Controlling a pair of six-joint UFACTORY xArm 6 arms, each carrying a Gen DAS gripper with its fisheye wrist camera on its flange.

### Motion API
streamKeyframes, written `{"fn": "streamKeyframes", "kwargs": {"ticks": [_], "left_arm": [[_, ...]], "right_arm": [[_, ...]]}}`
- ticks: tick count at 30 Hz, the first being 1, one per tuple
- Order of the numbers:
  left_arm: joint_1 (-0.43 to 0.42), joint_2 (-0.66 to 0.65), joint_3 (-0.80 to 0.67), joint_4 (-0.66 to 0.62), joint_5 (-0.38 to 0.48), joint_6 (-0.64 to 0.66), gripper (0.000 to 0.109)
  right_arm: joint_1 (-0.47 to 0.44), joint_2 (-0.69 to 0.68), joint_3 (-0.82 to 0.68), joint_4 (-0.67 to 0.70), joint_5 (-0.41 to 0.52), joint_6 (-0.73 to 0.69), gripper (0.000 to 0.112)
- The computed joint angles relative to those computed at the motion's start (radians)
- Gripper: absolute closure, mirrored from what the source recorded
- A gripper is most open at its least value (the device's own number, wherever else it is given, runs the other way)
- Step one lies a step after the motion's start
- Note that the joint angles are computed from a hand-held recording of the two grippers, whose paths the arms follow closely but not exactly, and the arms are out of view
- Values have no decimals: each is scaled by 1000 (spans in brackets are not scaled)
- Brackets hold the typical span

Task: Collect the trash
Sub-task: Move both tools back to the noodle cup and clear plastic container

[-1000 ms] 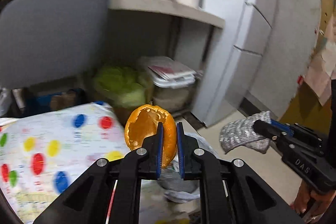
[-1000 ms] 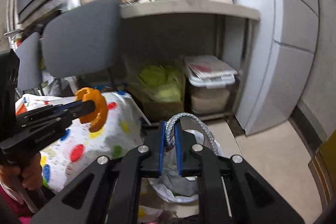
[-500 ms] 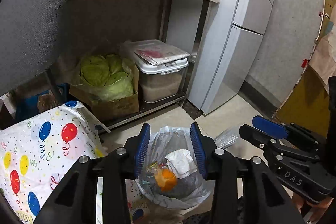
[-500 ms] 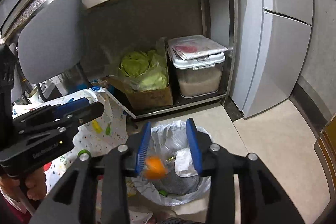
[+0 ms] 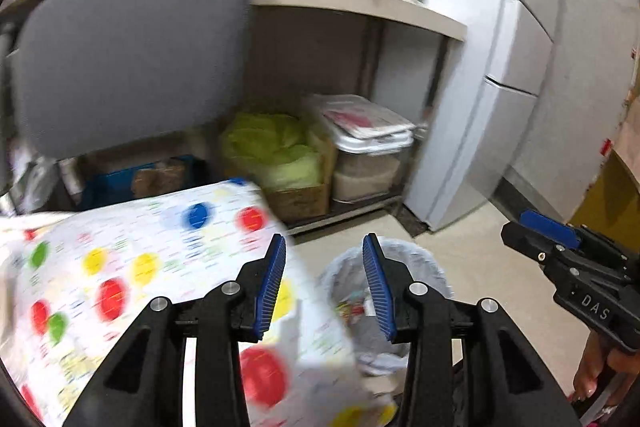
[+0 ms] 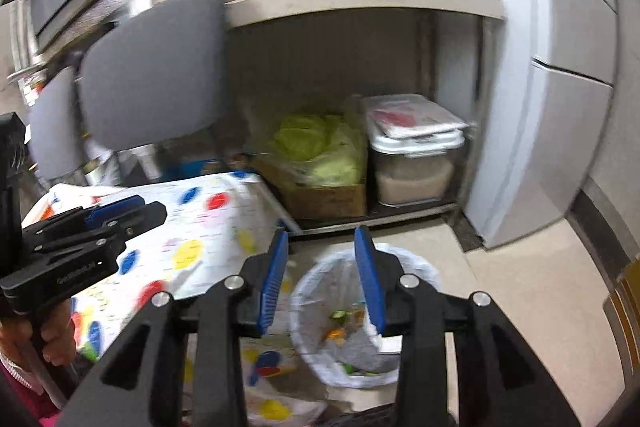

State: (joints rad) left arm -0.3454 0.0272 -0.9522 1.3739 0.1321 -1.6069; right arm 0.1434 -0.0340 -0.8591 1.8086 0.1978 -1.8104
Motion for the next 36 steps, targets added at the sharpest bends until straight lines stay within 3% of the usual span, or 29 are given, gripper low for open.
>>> {"fn": "streamKeyframes", "kwargs": {"ticks": [4,12,17,21,27,32,36], "left_arm": [[41,-203,190,45,100,-77,67],[198,-595,542,-117,255,24,67],[378,-832,728,-261,275,168,66],[569,-979,831,-395,231,351,67],[785,-1016,875,-552,137,567,67],[900,-942,868,-551,49,608,67],[945,-897,865,-544,2,609,67]], "right_arm": [[101,-32,27,30,30,-39,78],[386,24,-14,-130,24,56,78],[531,98,-94,-228,14,141,78],[635,191,-209,-334,-1,244,78],[717,366,-421,-599,-20,544,78],[729,510,-579,-914,-18,880,78],[713,580,-647,-1154,13,1116,78]]}}
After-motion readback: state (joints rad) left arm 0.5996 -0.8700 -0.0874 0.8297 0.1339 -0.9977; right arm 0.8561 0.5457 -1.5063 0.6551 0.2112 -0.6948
